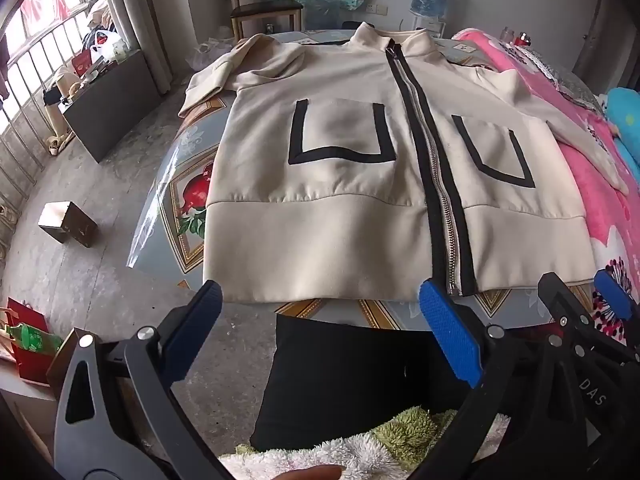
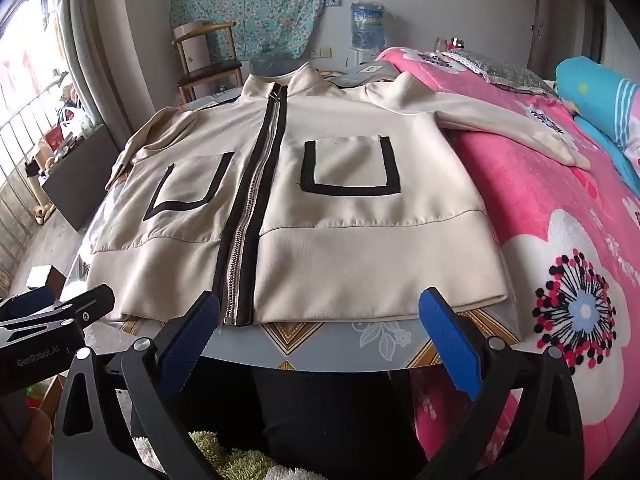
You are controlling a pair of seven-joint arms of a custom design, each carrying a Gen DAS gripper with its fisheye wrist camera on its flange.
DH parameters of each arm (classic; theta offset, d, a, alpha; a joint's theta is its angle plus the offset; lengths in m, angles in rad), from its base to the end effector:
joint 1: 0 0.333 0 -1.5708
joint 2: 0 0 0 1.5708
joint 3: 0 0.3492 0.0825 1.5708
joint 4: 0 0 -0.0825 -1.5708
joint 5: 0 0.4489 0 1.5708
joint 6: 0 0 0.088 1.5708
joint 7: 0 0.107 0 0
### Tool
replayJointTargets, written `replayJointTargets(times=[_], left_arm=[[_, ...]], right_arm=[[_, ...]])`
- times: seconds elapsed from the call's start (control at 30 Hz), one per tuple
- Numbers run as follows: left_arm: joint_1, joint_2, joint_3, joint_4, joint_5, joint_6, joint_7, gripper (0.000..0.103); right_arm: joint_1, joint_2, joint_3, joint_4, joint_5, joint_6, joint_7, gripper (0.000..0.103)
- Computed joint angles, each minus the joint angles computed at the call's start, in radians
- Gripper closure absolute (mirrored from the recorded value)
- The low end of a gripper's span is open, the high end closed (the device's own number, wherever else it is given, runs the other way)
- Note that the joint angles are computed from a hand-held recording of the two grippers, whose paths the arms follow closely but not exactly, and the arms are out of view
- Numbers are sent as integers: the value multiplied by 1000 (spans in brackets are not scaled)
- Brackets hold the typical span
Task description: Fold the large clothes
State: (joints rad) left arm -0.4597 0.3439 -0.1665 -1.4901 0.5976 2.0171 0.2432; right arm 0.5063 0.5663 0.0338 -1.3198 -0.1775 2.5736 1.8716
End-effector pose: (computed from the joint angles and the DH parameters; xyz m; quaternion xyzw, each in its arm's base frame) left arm 0.6436 -0.4030 0.5186 -0.8303 0.4897 -0.1370 0.2281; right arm 0.7271 0.4307 0.4958 -0.7682 0.5413 -0.1783 0.2917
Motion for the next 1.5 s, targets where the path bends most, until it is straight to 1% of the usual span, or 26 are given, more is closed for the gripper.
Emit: replayJointTargets(times=[0.23, 0.33, 0.53, 0.8, 0.83, 1.5], left_arm=[[-2, 1, 2, 0, 5, 0, -6, 7], [-1, -1, 1, -3, 4, 5, -6, 7], [-4, 15, 2, 13, 3, 3, -7, 7], [-1, 4, 4, -6, 2, 13, -12, 7], [4, -12, 3, -22, -4, 19, -12, 7], [9, -15, -3, -24, -3, 14, -18, 7]], right_arm=[[4, 0, -6, 0, -9, -2, 7, 6], [-5, 0, 3, 3, 0, -5, -9, 6], [8, -2, -6, 0, -17, -12, -3, 6], [-1, 1, 7, 6, -3, -21, -22, 6], [-2, 2, 8, 8, 1, -23, -26, 6], [3, 4, 2, 11, 2, -24, -18, 6]])
